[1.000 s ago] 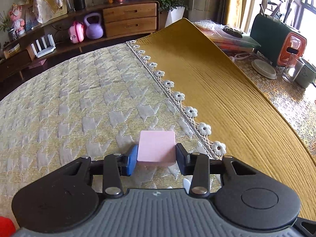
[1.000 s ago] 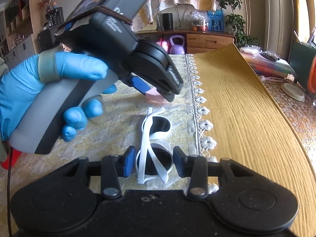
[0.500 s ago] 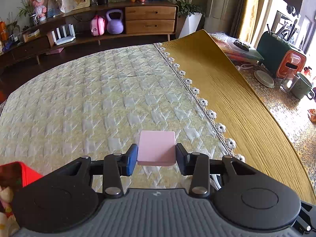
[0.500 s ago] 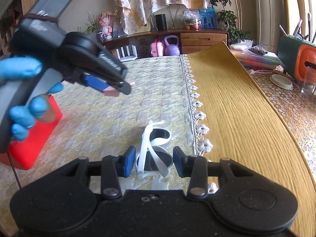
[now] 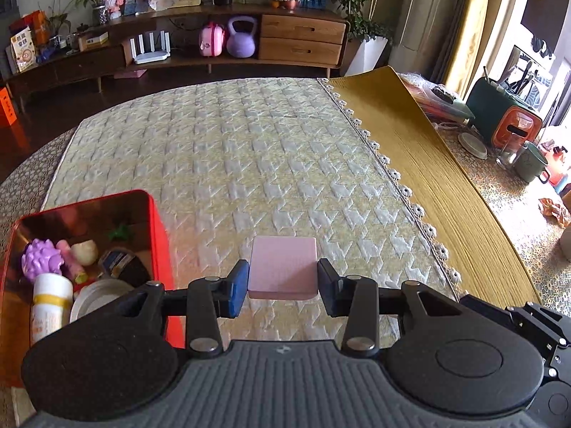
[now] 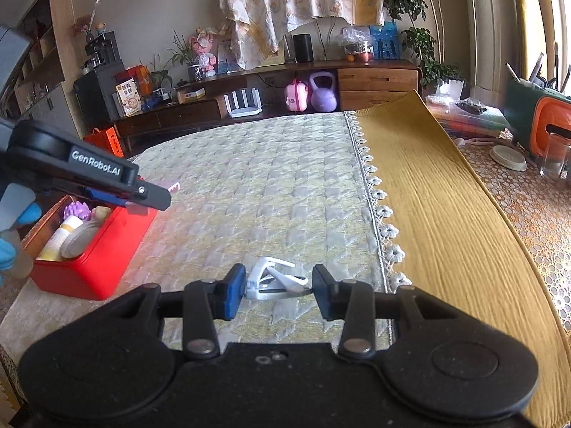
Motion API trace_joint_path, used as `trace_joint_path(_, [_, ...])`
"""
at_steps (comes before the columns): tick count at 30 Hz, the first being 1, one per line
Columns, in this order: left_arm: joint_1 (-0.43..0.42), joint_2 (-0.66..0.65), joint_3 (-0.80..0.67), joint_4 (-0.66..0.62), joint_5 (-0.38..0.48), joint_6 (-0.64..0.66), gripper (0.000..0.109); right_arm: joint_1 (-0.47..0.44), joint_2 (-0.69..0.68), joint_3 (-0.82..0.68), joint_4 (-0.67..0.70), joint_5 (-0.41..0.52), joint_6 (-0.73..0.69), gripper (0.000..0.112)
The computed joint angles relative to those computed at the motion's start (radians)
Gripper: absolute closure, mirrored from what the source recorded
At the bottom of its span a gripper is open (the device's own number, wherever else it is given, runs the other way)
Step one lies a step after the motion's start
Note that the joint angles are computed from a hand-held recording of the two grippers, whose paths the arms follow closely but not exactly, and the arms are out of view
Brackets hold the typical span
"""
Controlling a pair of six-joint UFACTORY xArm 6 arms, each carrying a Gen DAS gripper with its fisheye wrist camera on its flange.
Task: Organize rigid objects
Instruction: 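Carry the pink sponge with the left tool while the right tool carries the sunglasses to the tin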
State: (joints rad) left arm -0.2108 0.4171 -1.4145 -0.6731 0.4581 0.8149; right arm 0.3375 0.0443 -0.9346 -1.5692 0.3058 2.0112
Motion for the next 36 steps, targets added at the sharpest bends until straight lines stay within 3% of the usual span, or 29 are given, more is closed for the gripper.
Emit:
trace_joint_path(13, [0.133, -0.076, 0.054, -0.087, 0.065, 0.078, 0.068, 0.078, -0.005, -0.045, 0.14, 0.07, -0.166, 0.072])
trace_joint_path(19, [0.185, -0.059, 0.018, -0.096, 0.088, 0.098, 0.068, 0.089, 0.028, -0.11, 0.191, 0.056, -0.231, 0.073])
trace_joint_path(26, [0.238, -0.012, -0.049, -0.076, 0.12, 0.083, 0.068, 0.08, 0.118, -0.262, 0.247, -0.008, -0.315, 0.073])
trace_joint_path(36, [0.301, 0.089, -0.183, -0.022, 0.124, 0.031, 0.068, 0.094, 0.346, -0.599, 0.357, -0.066, -0.517, 0.073])
